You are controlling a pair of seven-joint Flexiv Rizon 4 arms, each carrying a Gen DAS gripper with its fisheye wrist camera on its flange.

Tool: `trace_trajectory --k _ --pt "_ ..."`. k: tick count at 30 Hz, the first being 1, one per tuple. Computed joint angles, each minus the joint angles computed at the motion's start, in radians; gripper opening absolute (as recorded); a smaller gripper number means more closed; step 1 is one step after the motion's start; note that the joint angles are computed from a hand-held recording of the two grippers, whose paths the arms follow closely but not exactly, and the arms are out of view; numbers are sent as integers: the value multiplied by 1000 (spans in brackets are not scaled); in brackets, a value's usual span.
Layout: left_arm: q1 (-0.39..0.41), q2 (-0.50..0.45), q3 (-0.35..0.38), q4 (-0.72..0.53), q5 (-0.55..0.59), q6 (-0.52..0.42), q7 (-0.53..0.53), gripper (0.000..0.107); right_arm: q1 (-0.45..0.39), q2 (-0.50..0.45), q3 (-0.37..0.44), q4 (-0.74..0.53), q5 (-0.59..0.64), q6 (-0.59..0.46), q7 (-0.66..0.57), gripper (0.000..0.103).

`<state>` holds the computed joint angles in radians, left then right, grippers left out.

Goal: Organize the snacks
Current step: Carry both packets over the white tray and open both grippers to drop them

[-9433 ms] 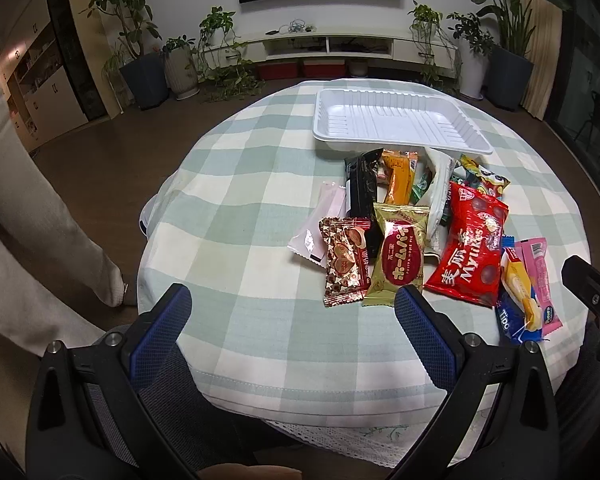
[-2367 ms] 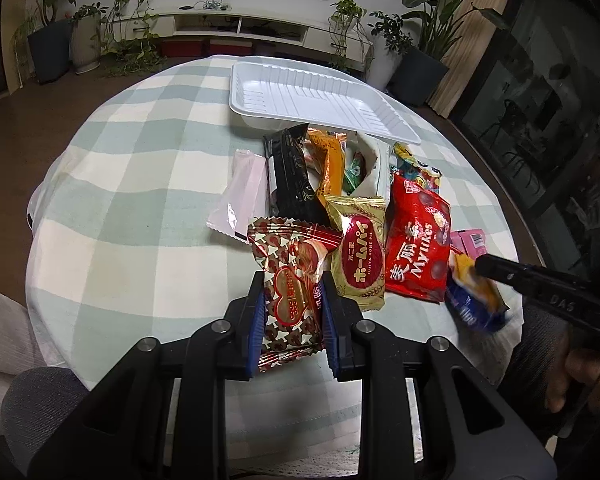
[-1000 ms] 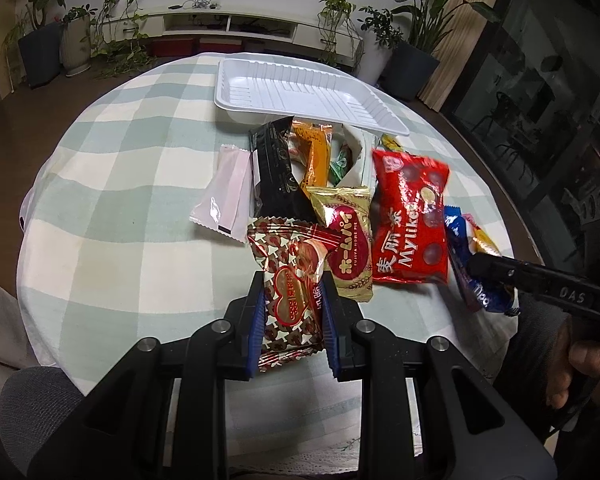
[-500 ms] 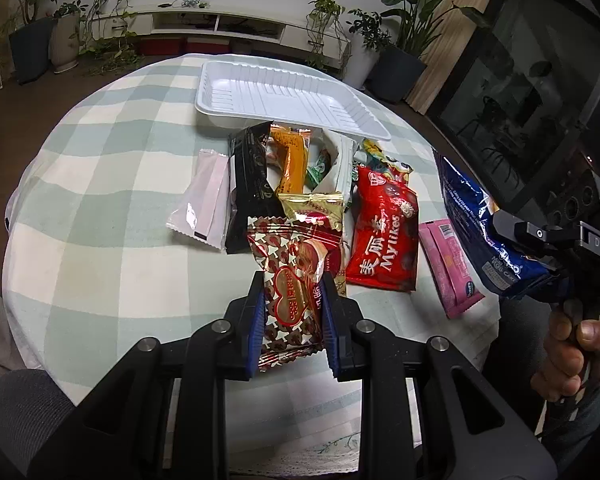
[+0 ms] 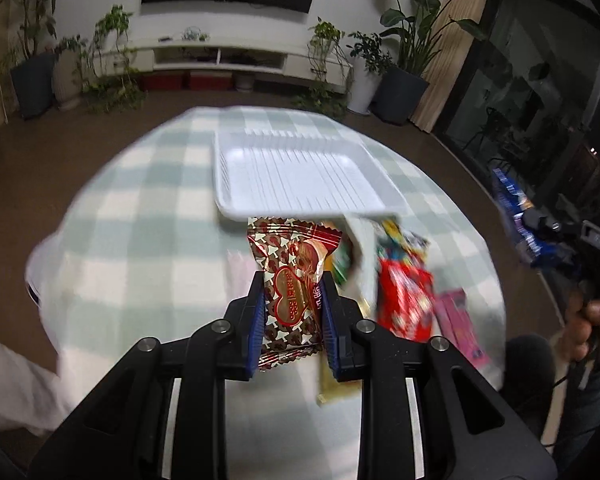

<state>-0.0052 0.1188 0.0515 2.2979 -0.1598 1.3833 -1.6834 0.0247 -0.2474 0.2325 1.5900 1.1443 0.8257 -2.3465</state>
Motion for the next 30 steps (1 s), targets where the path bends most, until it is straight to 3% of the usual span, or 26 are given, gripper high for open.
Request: trace_trajectory --k 3,6,12,15,23,30 --pt "43 -61 7 -121 23 -67 29 23 50 -31 -7 -82 -81 81 22 28" --pt "80 -137 6 -270 131 -137 -2 23 87 -83 6 -163 -172 126 56 28" --pt "96 -344 31 -524 159 -277 29 23 213 -264 -18 -348 -457 156 225 28" --pt "89 -452 46 -627 167 -341 26 23 251 -355 -38 -426 -578 113 317 28" --pt "61 -652 71 -777 177 -413 25 23 301 -524 -47 -551 -814 48 466 28" --pt "26 -712 96 -837 218 -425 3 23 315 -569 -33 -543 -975 94 528 28"
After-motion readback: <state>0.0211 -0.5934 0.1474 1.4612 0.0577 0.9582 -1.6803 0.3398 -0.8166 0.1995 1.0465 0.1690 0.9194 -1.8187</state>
